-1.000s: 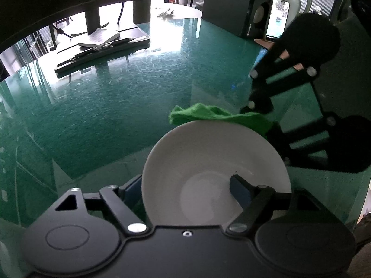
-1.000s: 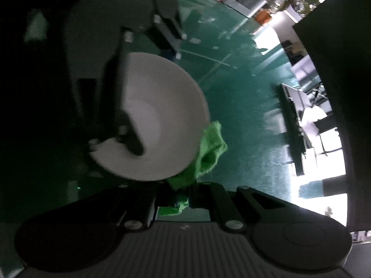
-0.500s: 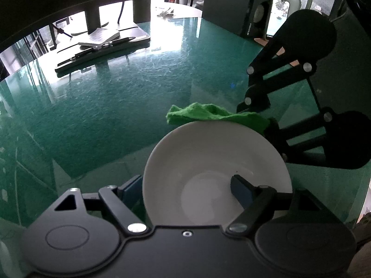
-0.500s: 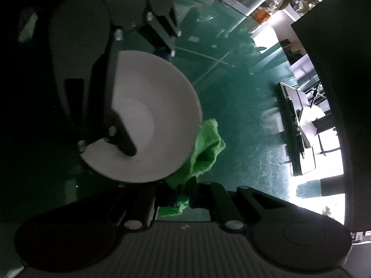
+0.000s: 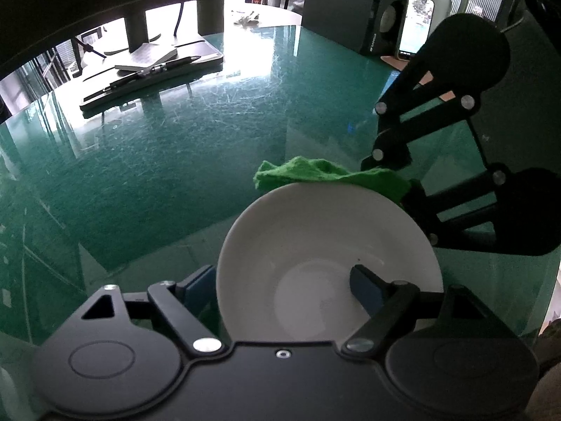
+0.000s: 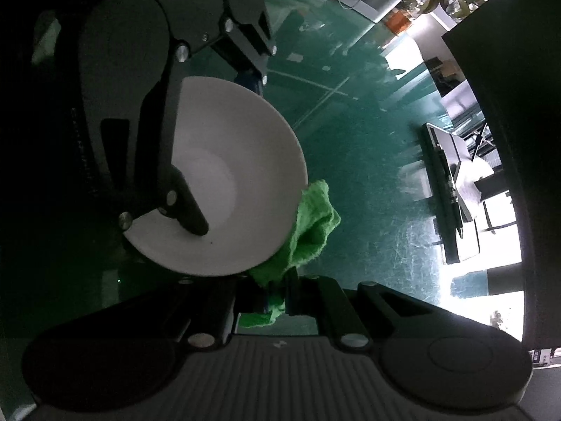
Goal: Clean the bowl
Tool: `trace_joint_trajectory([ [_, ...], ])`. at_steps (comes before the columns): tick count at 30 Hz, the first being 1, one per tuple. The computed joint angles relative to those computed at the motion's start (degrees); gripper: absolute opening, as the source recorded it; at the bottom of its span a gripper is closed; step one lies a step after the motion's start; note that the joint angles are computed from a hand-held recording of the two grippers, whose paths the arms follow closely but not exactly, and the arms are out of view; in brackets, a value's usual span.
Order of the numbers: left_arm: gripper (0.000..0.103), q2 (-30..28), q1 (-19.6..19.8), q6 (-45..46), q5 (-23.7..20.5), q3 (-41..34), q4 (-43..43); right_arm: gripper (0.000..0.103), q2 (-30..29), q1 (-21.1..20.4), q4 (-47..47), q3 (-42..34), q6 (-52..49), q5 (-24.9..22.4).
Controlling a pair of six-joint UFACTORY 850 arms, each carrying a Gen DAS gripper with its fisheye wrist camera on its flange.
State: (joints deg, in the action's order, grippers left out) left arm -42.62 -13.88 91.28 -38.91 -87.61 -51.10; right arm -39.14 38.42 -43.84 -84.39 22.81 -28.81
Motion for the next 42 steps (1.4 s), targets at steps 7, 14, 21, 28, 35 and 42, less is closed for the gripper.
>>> trace_joint_trajectory([
  [7, 0.083, 0.0, -0.1, -0.1, 0.0, 0.0, 0.1, 0.006, 0.8, 0.3, 0.8, 1.0, -0.8, 0.7],
  [14, 0.083, 0.1, -0.2, -0.6, 0.2, 0.1, 0.4, 0.006, -0.6, 0.1, -2.0, -0.5, 0.0, -0.8],
  [21, 0.070, 0.8, 0.0, 1.3, -1.1, 0.9, -0.4, 0.006, 1.9, 1.6, -1.3, 2.9, 3.6, 0.0],
  [28, 0.070, 1.2, -0.3, -0.7, -0.4, 1.4, 0.6, 0.006, 1.1, 1.8, -8.5, 2.1, 8.7, -1.8],
  [35, 0.071, 3.0, -1.1, -5.7, 2.9, 3.8, 1.6, 0.006, 3.0, 1.1, -14.5, 5.4, 11.8, 2.6],
  [42, 0.072, 5.1, -2.3, -14.3, 5.9, 6.1, 6.3, 0.006, 6.6, 1.0, -19.1, 11.0, 15.9, 8.0],
])
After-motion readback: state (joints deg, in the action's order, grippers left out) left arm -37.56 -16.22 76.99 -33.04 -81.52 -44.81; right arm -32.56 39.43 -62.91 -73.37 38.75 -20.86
